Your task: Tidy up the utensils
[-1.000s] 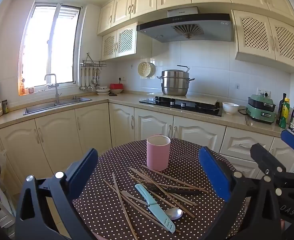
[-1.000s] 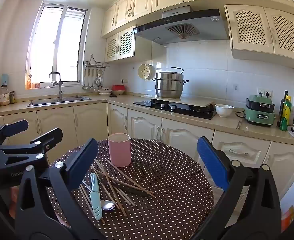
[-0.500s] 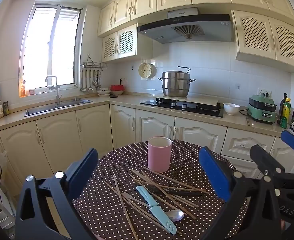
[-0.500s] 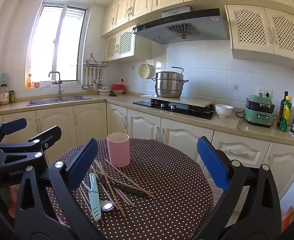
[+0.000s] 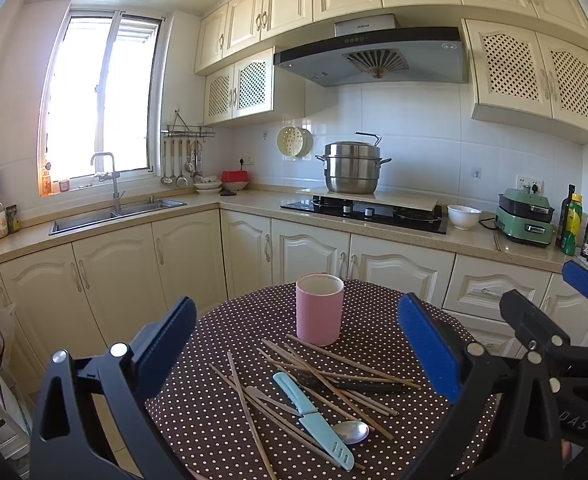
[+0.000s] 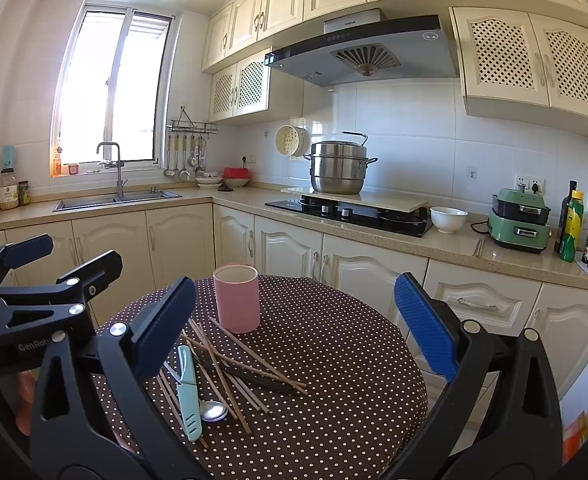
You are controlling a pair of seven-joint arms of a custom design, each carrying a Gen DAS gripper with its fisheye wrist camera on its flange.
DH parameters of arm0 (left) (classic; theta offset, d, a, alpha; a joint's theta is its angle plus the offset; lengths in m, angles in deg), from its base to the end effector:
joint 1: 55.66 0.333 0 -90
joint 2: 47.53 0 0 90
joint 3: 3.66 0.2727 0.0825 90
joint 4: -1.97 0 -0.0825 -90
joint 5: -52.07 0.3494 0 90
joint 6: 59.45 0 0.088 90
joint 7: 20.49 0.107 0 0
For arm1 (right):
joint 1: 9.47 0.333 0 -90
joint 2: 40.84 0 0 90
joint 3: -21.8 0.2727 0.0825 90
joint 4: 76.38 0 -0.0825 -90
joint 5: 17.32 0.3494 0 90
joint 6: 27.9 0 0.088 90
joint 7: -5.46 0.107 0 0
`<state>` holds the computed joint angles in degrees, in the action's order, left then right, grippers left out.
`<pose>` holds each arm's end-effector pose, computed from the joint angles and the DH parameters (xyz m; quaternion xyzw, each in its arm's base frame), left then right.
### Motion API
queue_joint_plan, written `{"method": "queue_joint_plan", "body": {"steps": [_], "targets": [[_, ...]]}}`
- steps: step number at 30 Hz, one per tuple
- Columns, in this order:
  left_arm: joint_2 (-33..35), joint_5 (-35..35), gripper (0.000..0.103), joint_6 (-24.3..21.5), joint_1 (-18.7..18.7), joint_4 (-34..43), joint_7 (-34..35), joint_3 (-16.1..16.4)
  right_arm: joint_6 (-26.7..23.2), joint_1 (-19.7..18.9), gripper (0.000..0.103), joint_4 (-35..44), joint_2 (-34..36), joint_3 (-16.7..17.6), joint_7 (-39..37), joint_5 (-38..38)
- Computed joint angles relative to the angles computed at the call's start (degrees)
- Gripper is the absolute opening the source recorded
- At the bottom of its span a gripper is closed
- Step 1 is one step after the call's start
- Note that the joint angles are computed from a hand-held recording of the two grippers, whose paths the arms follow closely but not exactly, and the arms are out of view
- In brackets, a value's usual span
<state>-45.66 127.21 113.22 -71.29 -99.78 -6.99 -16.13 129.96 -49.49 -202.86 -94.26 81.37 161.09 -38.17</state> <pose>0.4690 -0.3290 0.5924 -0.4510 0.6552 -0.4988 0.3441 0.3732 0.3063 0.5930 -0.4681 0.6116 -0.5149 0.3764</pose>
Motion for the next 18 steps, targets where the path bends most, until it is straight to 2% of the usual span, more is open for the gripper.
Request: {"method": "queue_joint_plan", "body": {"steps": [18], "targets": [[0.0, -1.1, 0.099, -0.2, -0.2, 0.0, 0.9, -0.1, 0.0, 1.0, 0.097, -1.0, 0.1, -0.6, 0.4, -0.7]]}}
